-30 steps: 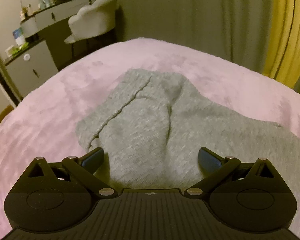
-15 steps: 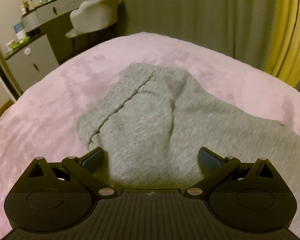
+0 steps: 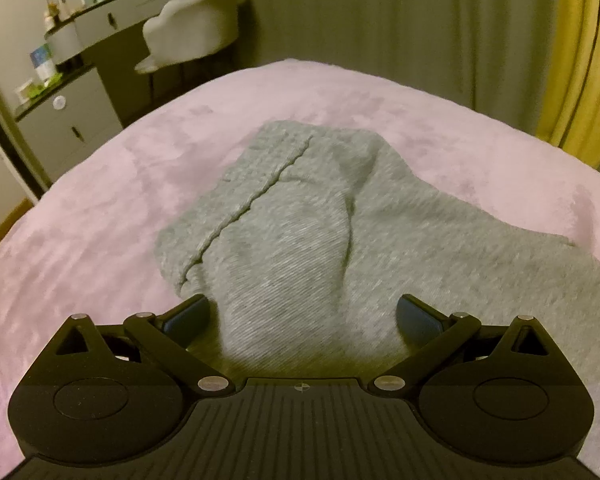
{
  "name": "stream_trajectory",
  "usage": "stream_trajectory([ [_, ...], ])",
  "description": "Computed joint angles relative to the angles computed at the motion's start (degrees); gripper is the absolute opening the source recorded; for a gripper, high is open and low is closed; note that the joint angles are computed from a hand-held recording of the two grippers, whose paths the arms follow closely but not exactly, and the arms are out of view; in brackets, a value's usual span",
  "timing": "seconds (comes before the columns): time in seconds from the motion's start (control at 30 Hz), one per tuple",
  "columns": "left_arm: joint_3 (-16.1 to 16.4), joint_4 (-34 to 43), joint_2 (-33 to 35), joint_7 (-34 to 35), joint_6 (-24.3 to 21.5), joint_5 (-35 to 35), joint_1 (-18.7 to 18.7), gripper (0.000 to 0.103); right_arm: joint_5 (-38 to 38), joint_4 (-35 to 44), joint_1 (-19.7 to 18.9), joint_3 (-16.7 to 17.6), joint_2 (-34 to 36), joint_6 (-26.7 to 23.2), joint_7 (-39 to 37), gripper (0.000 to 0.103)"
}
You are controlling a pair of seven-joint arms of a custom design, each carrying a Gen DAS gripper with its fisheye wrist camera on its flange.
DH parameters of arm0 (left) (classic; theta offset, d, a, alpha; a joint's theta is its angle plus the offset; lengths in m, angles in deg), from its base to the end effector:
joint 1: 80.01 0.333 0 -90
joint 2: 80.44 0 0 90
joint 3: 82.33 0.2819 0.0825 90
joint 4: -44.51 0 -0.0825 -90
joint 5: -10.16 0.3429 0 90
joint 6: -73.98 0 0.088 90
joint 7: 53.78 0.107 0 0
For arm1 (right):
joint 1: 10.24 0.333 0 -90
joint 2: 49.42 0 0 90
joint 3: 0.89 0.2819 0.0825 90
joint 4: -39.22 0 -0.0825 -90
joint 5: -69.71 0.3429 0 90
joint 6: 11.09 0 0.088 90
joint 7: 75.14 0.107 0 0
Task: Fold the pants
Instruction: 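Grasp the folded leg end with the right gripper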
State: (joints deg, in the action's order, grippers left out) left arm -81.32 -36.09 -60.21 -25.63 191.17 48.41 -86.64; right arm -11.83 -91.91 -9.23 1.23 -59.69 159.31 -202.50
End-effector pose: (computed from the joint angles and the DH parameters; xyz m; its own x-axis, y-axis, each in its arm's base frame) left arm 0.6441 -0.0310 0.5195 0.7098 -0.6928 -0.1272 -0.5988 -0.4983 -0.6270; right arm 0.4715 0.0947 0.4666 -0.5087 -0.5077 -0.6953 -0.1813 0.8527 -0.4899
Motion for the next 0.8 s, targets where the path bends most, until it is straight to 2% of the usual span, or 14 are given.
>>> stream_trajectory([
  [0.1,0.00,0.36,0.22,0.15,-0.42,-0.11,-0.03,0.103,-5.12,1.61,-0.49,-0.41,1.07,1.59,5.43,0.054],
  [0.2,0.02,0.92,0.55,0.40,-0.93,-0.46,-0.03,0.103,-1.84,3.55,0.33,-1.08,2.89,1.07,-0.38,0.058],
  [0.23,0.04,0.96,0.57,0.36,-1.01,-0.49,-0.06,0.103,-0.42,4.05,0.56,-1.18,3.39,0.64,-2.52,0.057],
  [0.3,0.07,0.94,0.54,0.30,-0.95,-0.57,-0.05,0.103,2.99,4.89,0.94,-1.42,4.38,-0.11,-7.48,0.030],
  [0.33,0.08,0.93,0.54,0.26,-0.99,-0.58,-0.06,0.103,8.77,4.85,1.29,-2.10,5.01,0.72,-13.94,0.021],
  [0.37,0.09,0.99,0.58,0.27,-1.06,-0.60,-0.08,0.103,11.20,5.16,1.22,-2.37,5.68,1.56,-16.38,0.021],
  [0.47,0.09,1.40,0.87,0.58,-1.37,-0.79,-0.09,0.103,11.61,5.12,0.76,-2.33,5.63,2.33,-17.73,0.024],
  [0.6,0.12,1.67,1.07,0.96,-1.68,-0.85,-0.21,0.103,7.94,5.41,-0.15,-2.22,6.02,3.94,-12.83,0.025],
  [0.67,0.16,1.46,0.95,0.81,-1.47,-0.85,-0.20,0.103,8.52,5.22,-0.13,-2.31,5.94,4.05,-13.02,0.025],
  [0.73,0.18,1.05,0.69,0.50,-1.16,-0.88,-0.14,0.103,11.45,4.96,0.32,-2.22,5.69,3.05,-16.65,0.024],
  [0.8,0.16,0.73,0.54,0.24,-0.89,-0.86,-0.10,0.103,17.50,4.84,1.32,-1.94,5.45,0.68,-24.35,0.022],
])
